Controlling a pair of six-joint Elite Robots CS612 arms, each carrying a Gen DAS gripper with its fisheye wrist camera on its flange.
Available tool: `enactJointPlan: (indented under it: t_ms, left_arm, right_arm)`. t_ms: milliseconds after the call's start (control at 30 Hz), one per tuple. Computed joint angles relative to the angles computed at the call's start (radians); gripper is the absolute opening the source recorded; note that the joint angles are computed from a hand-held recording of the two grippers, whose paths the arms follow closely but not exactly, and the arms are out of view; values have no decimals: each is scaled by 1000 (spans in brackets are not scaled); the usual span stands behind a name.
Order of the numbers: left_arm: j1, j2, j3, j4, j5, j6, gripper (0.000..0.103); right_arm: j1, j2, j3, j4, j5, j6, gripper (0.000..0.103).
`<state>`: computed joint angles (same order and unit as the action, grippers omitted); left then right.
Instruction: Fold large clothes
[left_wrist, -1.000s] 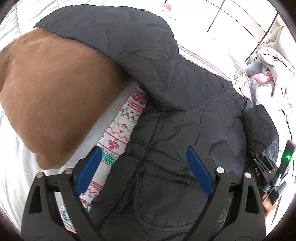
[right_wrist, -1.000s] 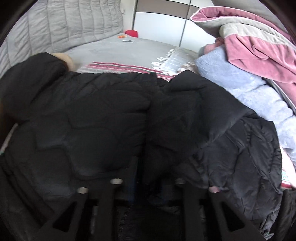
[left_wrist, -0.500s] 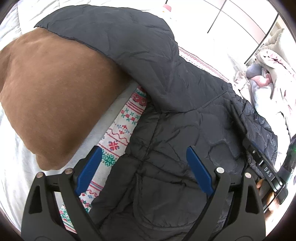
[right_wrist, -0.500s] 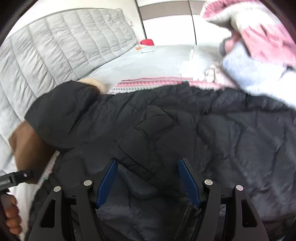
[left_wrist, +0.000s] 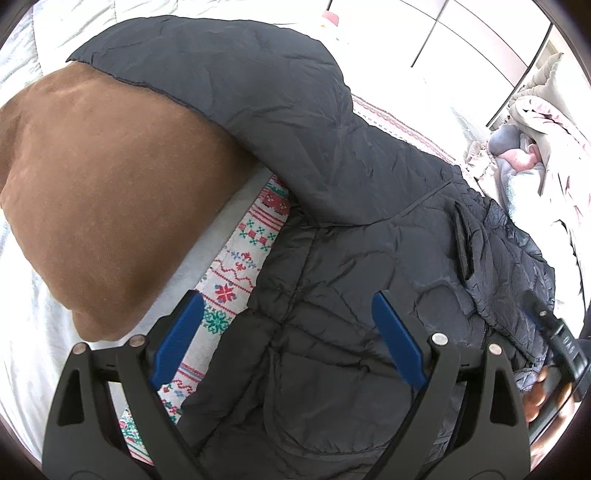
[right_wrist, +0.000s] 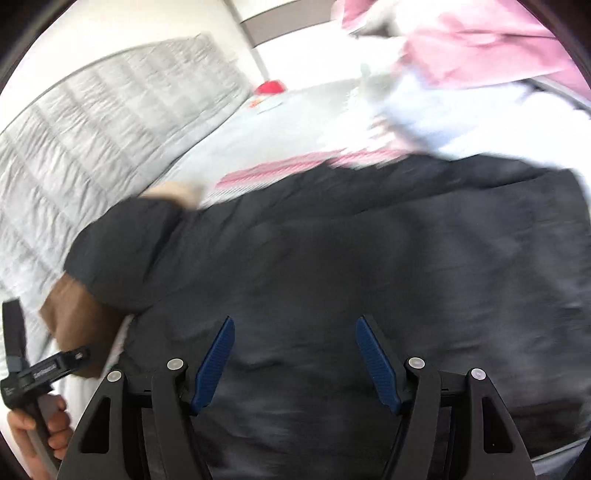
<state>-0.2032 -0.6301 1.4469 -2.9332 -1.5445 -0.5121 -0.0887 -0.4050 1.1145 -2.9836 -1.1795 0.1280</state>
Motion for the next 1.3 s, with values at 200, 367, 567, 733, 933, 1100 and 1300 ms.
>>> enactJointPlan:
  t_ms: [200,367,567,733,933,1100,1300]
  left_arm:
    - [-6,-1,2,-6,14,13,92]
    - [-11,2,0,-15,28,21,92]
    - [-11,3,2,-36,33,25,92]
    - [-8,0,8,-59,43,15,92]
    - [5,-16,31,-129,57,-2,92]
    - [35,-34,57,-215,84,-69,92]
    - [84,-19,-4,-167,136,-154,92]
  right_arm:
    - [-76,-7,25,-16,-122,168,69]
    - [-105,28,-23,73,-243,252,69]
    - [-80,68,-99,197,-406,213,71]
    - [-65,-9,0,123,-402,180,70]
    - [-82,-180,296,-74,-190,180,71]
    - [-92,-206,410,-239,-35,177,74]
    - [-83,-199,423,-205,-22,147,74]
